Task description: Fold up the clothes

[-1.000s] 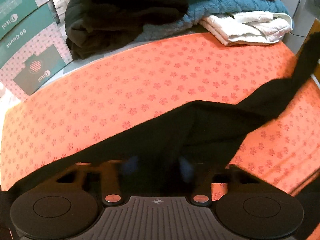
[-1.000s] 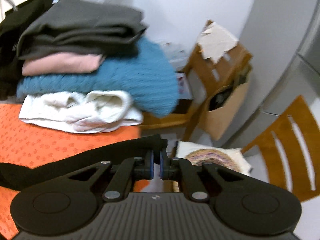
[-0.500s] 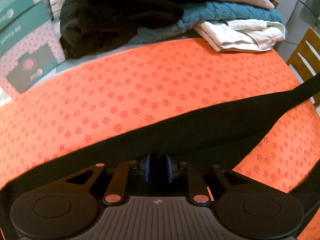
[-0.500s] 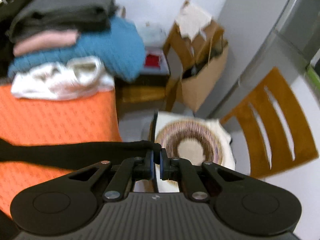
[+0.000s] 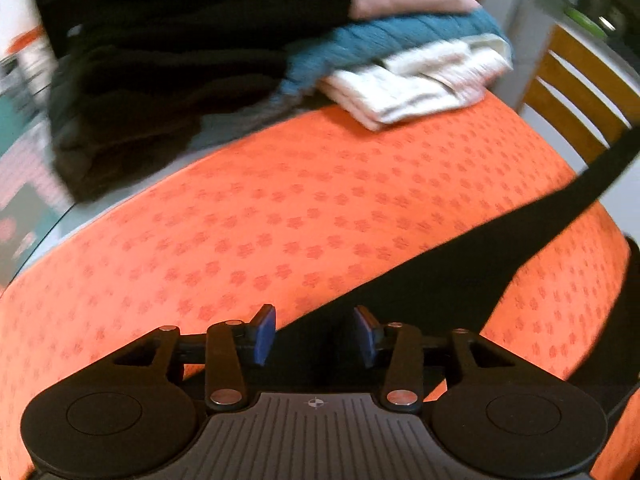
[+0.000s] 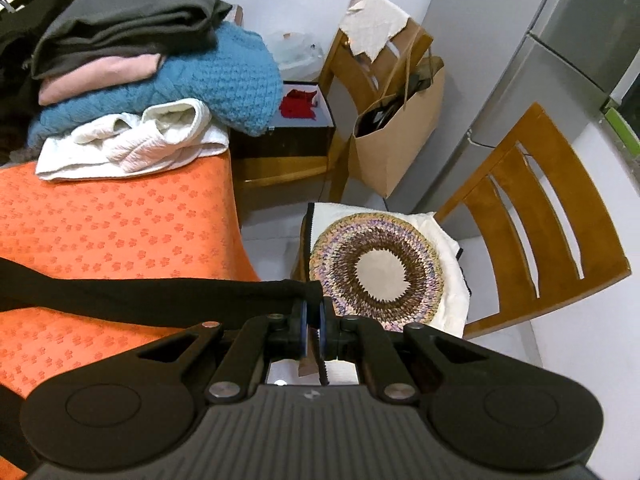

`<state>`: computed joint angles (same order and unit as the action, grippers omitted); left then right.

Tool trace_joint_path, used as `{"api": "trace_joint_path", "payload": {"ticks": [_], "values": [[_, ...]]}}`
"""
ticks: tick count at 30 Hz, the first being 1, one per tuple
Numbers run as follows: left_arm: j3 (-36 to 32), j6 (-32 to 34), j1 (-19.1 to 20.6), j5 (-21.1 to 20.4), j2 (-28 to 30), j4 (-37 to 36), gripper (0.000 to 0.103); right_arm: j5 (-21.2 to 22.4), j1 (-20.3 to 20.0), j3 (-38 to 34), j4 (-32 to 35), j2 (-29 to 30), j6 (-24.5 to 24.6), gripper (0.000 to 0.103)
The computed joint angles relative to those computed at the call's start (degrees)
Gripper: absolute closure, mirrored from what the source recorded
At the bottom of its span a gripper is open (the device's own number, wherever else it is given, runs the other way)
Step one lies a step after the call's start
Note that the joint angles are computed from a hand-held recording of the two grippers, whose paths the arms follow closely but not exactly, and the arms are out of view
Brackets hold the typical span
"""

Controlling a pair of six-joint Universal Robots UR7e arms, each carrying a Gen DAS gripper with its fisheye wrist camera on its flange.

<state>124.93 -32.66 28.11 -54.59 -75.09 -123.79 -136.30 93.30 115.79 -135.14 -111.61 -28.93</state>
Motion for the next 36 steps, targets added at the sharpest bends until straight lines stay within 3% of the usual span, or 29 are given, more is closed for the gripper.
{"api": "trace_joint_path", "payload": {"ticks": [5, 10, 11, 12, 13, 17, 21, 25, 32, 36], "values": [[-1.05, 11.77, 2.46, -5.93, 2.54, -3.74, 0.053, -1.38, 1.5, 0.29, 0.76, -0.49, 1.15, 0.097], [-1.99, 16.98, 3.63, -7.57, 4.5, -5.47, 0.053, -2.62, 2.54, 0.64, 1.81, -0.97, 2.65, 0.097], [-2.01, 17.86, 3.9, -8.07, 4.65, -6.22, 0.056, -2.85, 2.7, 0.72, 2.09, -1.09, 3.01, 0.097], [-1.85, 19.15, 4.25, -9.34, 4.55, -7.27, 0.086, -3.07, 2.83, 0.79, 2.39, -1.24, 3.36, 0.097], [-1.61, 20.69, 4.65, -11.17, 4.28, -8.48, 0.1, -3.29, 2.95, 0.86, 2.69, -1.42, 3.71, 0.097], [0.83, 22.35, 3.32, -12.73, 1.56, -12.66, 0.099, -5.27, 4.45, 0.48, 6.41, -2.79, 6.39, 0.097], [1.55, 20.47, 1.83, -14.68, -1.81, -11.98, 0.099, -5.71, 5.23, -0.89, 15.0, -5.66, 11.06, 0.097], [1.42, 18.93, 1.72, -14.19, -2.4, -11.3, 0.099, -4.6, 0.97, -0.37, 17.19, -5.21, 10.73, 0.096], [-0.79, 15.29, 4.31, -10.08, 1.29, -10.75, 0.099, 0.83, -9.94, 0.87, 5.35, 4.34, 3.53, 0.096], [-2.46, 14.12, 5.4, -8.54, 3.54, -10.09, 0.099, 2.76, -13.13, -2.06, 2.06, 10.67, 1.52, 0.096]]}}
